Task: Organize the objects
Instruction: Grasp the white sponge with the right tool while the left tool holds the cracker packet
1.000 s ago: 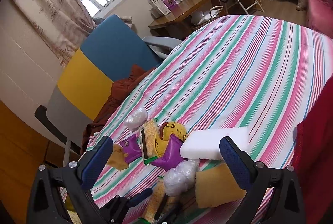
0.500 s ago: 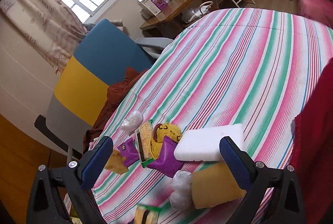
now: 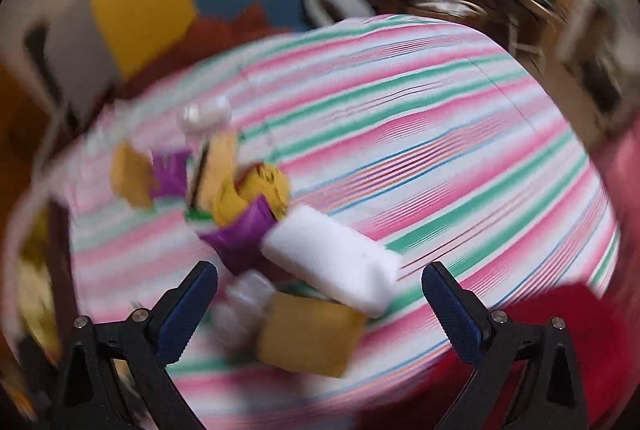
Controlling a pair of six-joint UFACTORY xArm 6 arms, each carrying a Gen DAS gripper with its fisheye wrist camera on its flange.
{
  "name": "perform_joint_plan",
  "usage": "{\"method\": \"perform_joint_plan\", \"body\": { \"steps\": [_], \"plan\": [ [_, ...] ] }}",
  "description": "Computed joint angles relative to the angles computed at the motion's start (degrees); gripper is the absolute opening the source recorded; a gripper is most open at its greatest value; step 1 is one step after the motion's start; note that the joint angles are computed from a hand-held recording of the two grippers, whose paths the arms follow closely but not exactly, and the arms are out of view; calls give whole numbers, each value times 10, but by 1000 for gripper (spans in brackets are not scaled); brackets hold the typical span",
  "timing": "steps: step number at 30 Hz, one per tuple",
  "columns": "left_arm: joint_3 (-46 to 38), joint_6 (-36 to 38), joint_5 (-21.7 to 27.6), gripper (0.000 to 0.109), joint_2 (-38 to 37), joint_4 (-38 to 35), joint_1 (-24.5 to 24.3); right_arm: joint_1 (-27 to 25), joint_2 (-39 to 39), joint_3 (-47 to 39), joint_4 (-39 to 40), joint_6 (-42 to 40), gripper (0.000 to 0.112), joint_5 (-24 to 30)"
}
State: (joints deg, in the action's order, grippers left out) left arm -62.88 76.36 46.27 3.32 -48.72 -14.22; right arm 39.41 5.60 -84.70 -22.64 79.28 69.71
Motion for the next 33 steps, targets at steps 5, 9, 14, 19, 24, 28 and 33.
{"method": "perform_joint_plan", "body": {
  "steps": [5, 9, 14, 19, 24, 28, 33],
  "plan": [
    [-3, 0, 7, 47, 2, -3, 3, -37, 19, -2, 76, -158, 103, 14],
    [-7, -3, 12, 47, 5, -3, 4, -69, 48, -8, 115, -231, 103, 14],
    [-6, 0, 13, 47, 4, -5, 6, -101, 62, 9, 145, -267, 84, -6],
    [0, 6, 4, 47, 0, -7, 4, -104, 31, 48, 133, -254, 64, -42],
    [2, 8, -1, 47, -2, -5, 2, -93, -11, 65, 69, -188, 64, -26],
    [-5, -19, 8, 46, -7, 19, 2, -66, -52, 64, 3, -121, 64, 10],
    [-9, -4, 59, 45, -41, -17, 28, -14, -20, -7, -58, -59, 64, 5]
  ]
}}
